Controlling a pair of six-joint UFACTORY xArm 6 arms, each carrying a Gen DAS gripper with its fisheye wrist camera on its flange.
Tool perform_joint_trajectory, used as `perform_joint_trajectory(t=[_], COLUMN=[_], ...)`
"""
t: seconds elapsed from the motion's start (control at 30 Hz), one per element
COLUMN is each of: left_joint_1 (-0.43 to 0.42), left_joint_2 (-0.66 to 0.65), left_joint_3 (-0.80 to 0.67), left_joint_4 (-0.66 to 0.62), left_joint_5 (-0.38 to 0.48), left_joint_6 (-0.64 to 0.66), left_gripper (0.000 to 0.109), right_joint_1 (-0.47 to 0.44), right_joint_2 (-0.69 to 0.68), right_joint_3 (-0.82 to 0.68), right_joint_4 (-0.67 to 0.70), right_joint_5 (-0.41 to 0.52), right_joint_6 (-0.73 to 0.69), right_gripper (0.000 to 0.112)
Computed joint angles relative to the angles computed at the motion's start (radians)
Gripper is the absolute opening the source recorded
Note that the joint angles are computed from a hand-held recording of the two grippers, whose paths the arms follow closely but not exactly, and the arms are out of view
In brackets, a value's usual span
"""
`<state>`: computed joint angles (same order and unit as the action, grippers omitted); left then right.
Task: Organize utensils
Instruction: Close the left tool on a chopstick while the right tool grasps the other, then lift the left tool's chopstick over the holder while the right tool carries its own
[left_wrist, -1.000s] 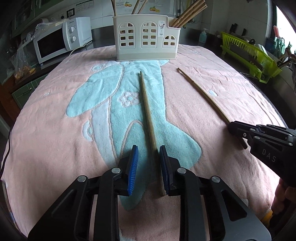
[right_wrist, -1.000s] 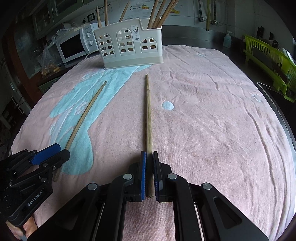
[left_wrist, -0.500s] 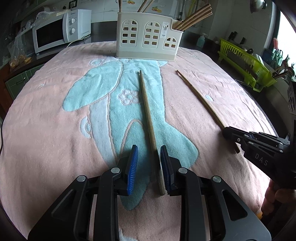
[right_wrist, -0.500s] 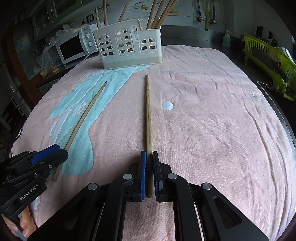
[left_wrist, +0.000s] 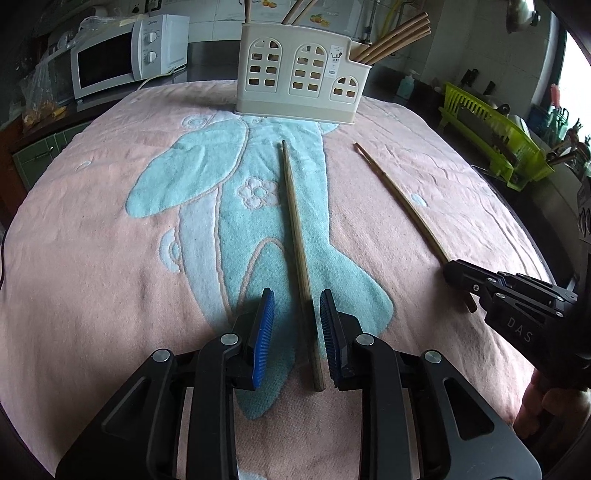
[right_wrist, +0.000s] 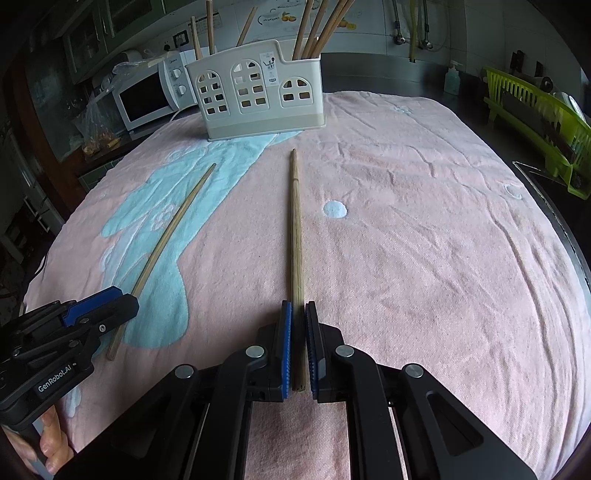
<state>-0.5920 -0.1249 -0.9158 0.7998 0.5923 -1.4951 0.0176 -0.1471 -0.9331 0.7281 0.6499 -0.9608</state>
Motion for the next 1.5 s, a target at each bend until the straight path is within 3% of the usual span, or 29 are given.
perform_joint_trajectory(t=[0.13, 0.23, 0.37, 0.63, 1.0, 1.23, 1.5], left_joint_1=[-0.024, -0.018, 0.005, 0.022, 0.093, 0.151, 0.217], left_joint_2=[0.023, 0.016, -0.026, -0.135, -0.155, -0.124, -0.067], left_joint_3=[-0.039, -0.034, 0.005, 0.043, 0.012, -0.050, -0.195], left_joint_4=[0.001, -0.014, 0.001, 0.228, 0.374, 0.322, 0.167], left_joint_5=[0.086, 0.076, 0.017, -0.020, -0.105, -0.148, -0.139], left_joint_6=[0.027, 0.053, 0.034, -0.109, -0.154, -0.042, 0.203], left_gripper=[0.012, 0.005, 0.005, 0.005, 0.005, 0.005, 0.005], right_joint_1=[0.002, 0.000, -0.006, -0.021, -0.016, -0.005, -0.018], right_joint_2=[-0.004, -0.004, -0.018, -0.087, -0.071, 0.016, 0.202], right_joint_3=[0.004, 0.002, 0.009, -0.002, -0.163, -0.317, -0.673], right_joint_4=[0.001, 0.005, 0.031, 0.119, 0.231, 0.216, 0.151], right_joint_5=[-0.004, 0.000, -0.005, 0.006, 0.052, 0.112, 0.243], right_joint_6=[0.001, 0.001, -0.017, -0.087, -0.161, -0.138, -0.049], right_gripper=[0.007, 0.007, 0.007, 0.007, 0.007, 0.007, 0.007])
